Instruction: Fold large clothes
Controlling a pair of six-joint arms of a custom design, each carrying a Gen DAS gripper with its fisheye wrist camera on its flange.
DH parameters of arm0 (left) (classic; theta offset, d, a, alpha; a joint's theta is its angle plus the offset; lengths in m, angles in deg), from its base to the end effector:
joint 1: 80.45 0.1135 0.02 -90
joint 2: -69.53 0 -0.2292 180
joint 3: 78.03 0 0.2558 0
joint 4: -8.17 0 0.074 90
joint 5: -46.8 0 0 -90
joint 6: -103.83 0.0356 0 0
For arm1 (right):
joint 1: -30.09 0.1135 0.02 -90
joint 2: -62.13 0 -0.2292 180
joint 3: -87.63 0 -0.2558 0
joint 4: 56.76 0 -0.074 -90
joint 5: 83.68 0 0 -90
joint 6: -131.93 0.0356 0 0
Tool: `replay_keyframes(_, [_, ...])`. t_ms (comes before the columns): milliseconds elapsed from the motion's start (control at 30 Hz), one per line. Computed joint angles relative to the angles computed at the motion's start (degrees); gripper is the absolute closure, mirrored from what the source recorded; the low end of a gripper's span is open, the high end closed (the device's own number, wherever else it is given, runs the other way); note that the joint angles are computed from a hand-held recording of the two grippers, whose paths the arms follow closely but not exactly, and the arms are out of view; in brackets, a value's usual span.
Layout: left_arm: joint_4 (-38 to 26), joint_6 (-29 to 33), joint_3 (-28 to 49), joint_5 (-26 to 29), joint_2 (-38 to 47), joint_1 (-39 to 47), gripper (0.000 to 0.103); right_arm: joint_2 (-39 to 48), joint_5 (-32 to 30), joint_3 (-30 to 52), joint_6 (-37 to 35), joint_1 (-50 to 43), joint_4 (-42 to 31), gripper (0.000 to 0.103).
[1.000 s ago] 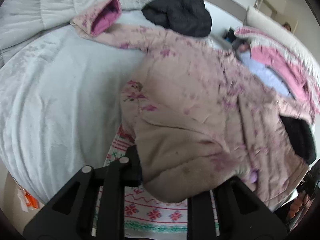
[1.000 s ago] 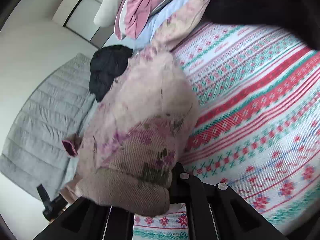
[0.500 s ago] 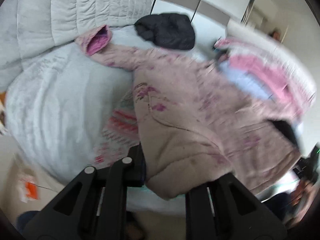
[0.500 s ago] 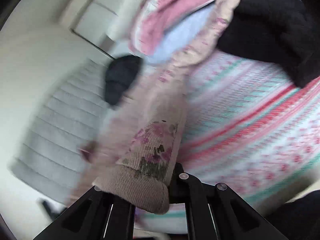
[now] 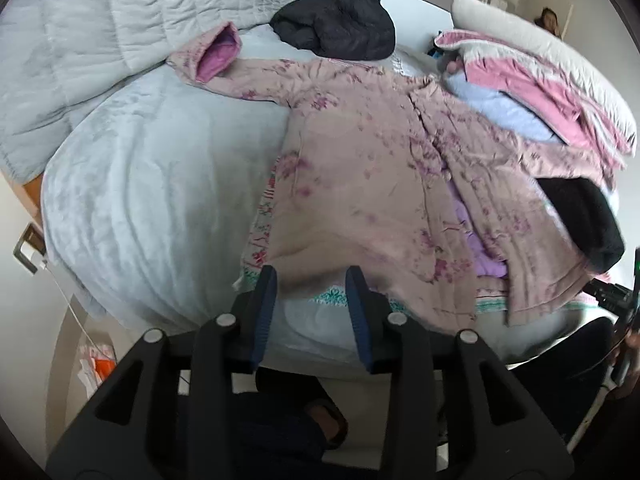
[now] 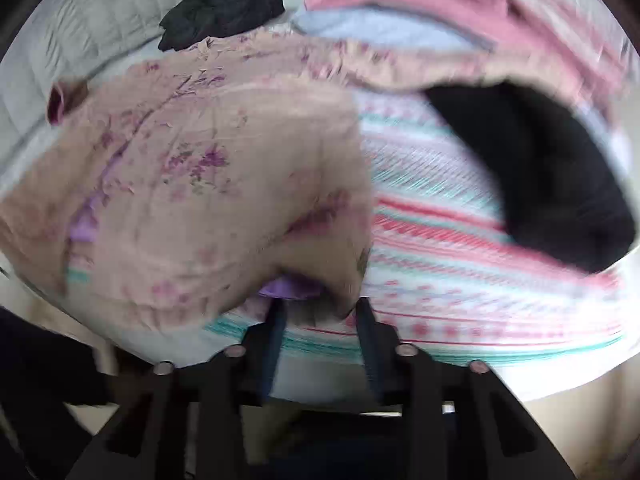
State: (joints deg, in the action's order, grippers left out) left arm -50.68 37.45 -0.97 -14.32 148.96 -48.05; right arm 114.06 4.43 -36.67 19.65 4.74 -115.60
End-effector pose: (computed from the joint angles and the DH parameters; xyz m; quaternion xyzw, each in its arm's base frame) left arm 0.2491 0.1377 0.2361 -0.0100 0.9400 -0.1002 0.3259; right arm 0.1782 -0.0831 0.2209 0.0206 0.9536 -0.1068 0.2809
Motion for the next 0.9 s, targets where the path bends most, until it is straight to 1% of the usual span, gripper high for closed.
replay_keyframes(67, [-1.26, -0.12, 1.20, 1.32, -1.31, 1.15, 0.065, -4.80, 2.50, 0.67, 1.64, 2.63, -0.46, 0.059])
replay_keyframes(100, [-1.00, -0.35, 1.20, 2.18, -2.77, 1.61, 0.063, -7.52, 1.49, 1.29, 2.11, 3.92, -1.35, 0.059])
replay_keyframes(133, [-0.51, -0.75, 0.95, 3.00, -4.37, 1.88, 0.061, -9.72, -1.13, 1.90, 2.19, 4.89, -2.43, 0.058])
replay_keyframes(167, [0.25, -1.54, 0.18, 3.47, -6.04, 1.83, 0.054, -10.90, -3.26, 2.32, 2.72, 6.65, -2.97, 0.057])
replay_keyframes(200, [2.09, -3.06, -1.26, 3.99, -8.48, 1.32, 0.045, -11.45, -6.82, 2.10, 3.04, 8.93, -2.53, 0.053])
replay_keyframes(233, [3.82, -4.43, -2.35, 3.79, -9.93, -0.25, 0.035, -10.45, -9.44, 1.39, 4.23, 12.09, -0.69, 0.051])
replay_keyframes(267, [4.95, -4.70, -2.95, 3.59, -10.37, -3.47, 0.033, -8.87, -10.38, 0.56, 5.75, 15.22, 1.64, 0.051])
replay_keyframes(300, [4.68, -4.55, -2.56, 2.47, -9.40, -7.15, 0.032, -5.59, -9.83, -0.87, 7.80, 20.12, 6.03, 0.051])
replay_keyframes(367, [4.87, -5.68, -1.22, -1.49, -5.65, -15.45, 0.032, 5.22, -6.23, -1.63, 10.32, 29.19, 15.82, 0.051])
replay_keyframes(433, [7.56, -6.87, 0.27, -5.56, 0.08, -23.85, 0.032, 14.69, -3.21, 0.30, 11.81, 33.92, 22.52, 0.052])
replay_keyframes(467, [8.27, -7.80, 2.34, -8.10, 4.55, -27.83, 0.032, 18.82, -2.77, 1.60, 12.34, 35.33, 25.10, 0.052])
replay_keyframes(500, [8.84, -9.17, 4.69, -10.44, 9.30, -31.31, 0.032, 22.66, -2.82, 3.30, 12.91, 36.09, 26.16, 0.052])
replay_keyframes(533, [9.61, -9.82, 5.92, -11.79, 12.17, -33.55, 0.032, 24.50, -3.16, 4.08, 12.66, 36.05, 25.85, 0.052])
replay_keyframes(600, [12.03, -10.48, 8.91, -15.43, 19.06, -38.16, 0.032, 28.00, 0.08, 4.16, 12.00, 37.89, 26.79, 0.052])
replay_keyframes(633, [14.59, -11.66, 9.37, -18.49, 21.40, -40.16, 0.032, 29.71, 2.88, 4.09, 12.15, 39.26, 27.88, 0.052])
replay_keyframes(667, [16.52, -12.22, 8.96, -20.03, 22.37, -41.17, 0.032, 31.22, 3.48, 4.81, 11.99, 39.14, 27.48, 0.052])
replay_keyframes(700, [17.97, -12.40, 9.59, -21.70, 24.56, -42.38, 0.032, 32.23, 2.31, 4.96, 12.95, 38.71, 27.51, 0.059])
replay_keyframes(733, [18.46, -12.51, 10.38, -23.49, 26.63, -43.19, 0.032, 33.10, 1.96, 5.36, 13.56, 38.33, 27.43, 0.071])
replay_keyframes(767, [19.41, -12.48, 10.13, -24.61, 27.27, -43.43, 0.032, 33.37, 3.84, 5.53, 13.19, 38.55, 27.33, 0.076])
replay_keyframes(800, [21.55, -12.12, 8.75, -25.37, 27.02, -43.65, 0.033, 32.59, 4.20, 4.78, 12.95, 38.20, 27.34, 0.085])
replay_keyframes(867, [23.11, -11.33, 7.33, -25.96, 25.58, -43.56, 0.055, 32.49, 0.95, 6.44, 14.74, 35.40, 25.59, 0.089])
replay_keyframes(900, [22.63, -11.43, 7.72, -25.45, 25.31, -43.18, 0.059, 31.53, -1.08, 6.57, 15.94, 33.93, 25.02, 0.090])
